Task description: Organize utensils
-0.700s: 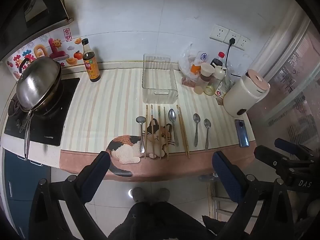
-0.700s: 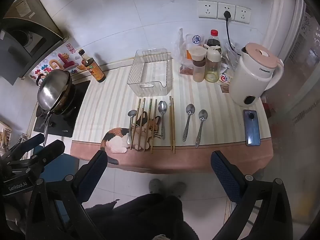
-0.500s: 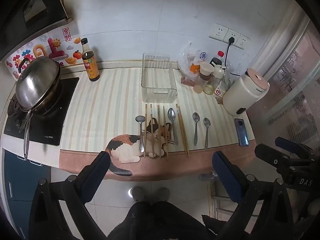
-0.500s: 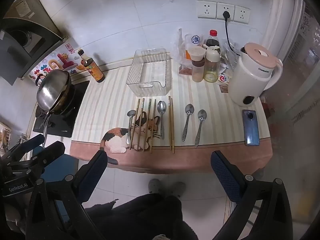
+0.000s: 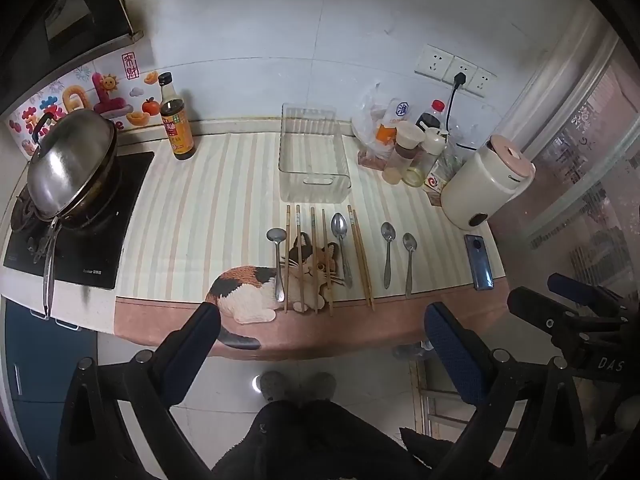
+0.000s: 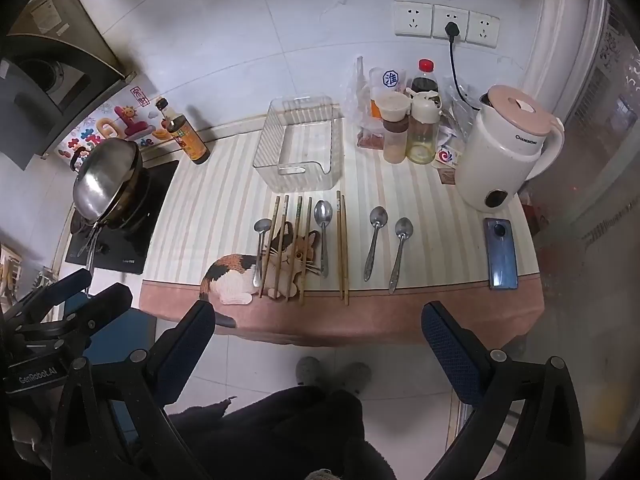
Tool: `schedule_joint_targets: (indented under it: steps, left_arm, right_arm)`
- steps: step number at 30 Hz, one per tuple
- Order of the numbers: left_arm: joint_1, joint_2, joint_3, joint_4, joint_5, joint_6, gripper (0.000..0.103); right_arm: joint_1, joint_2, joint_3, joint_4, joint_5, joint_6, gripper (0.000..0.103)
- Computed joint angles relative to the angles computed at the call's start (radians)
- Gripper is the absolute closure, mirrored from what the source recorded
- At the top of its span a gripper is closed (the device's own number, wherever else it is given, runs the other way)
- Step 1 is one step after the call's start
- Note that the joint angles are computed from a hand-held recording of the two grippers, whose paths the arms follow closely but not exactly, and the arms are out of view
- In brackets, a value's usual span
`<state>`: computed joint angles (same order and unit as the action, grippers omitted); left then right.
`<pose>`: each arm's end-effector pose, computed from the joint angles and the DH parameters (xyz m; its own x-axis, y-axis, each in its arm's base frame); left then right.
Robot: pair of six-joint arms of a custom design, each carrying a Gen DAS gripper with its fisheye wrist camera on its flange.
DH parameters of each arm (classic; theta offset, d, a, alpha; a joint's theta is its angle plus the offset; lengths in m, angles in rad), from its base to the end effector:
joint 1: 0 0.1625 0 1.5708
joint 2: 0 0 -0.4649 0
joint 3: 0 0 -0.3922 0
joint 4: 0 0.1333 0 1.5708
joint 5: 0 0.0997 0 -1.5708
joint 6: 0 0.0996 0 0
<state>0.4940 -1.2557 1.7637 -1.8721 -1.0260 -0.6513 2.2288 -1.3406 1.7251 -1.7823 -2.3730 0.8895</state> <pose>-0.4114 -0.4316 0.3099 -0.7704 0.3576 -0.5278 0.4962 0.8561 -0.1443 0.3888 -0.4021 0.3827 -0.7666 0.2760 0.5797 -0.0110 0.8971 -0.4417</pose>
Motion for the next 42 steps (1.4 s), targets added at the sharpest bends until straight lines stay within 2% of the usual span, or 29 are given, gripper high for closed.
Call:
schedule_joint_targets:
  steps: [30, 42]
  left_arm:
    - [0.007, -0.021, 0.005, -0.016, -0.004, 0.003, 0.000]
    - [0.006, -0.034, 0.008, -0.015, 0.004, 0.003, 0.000]
  right_arm:
    - [0.013, 0.009, 0.000, 0.005, -0.002, 0.020, 0.000]
    - [0.041, 0.034, -0.024, 0.027, -0.002, 0.050, 0.000]
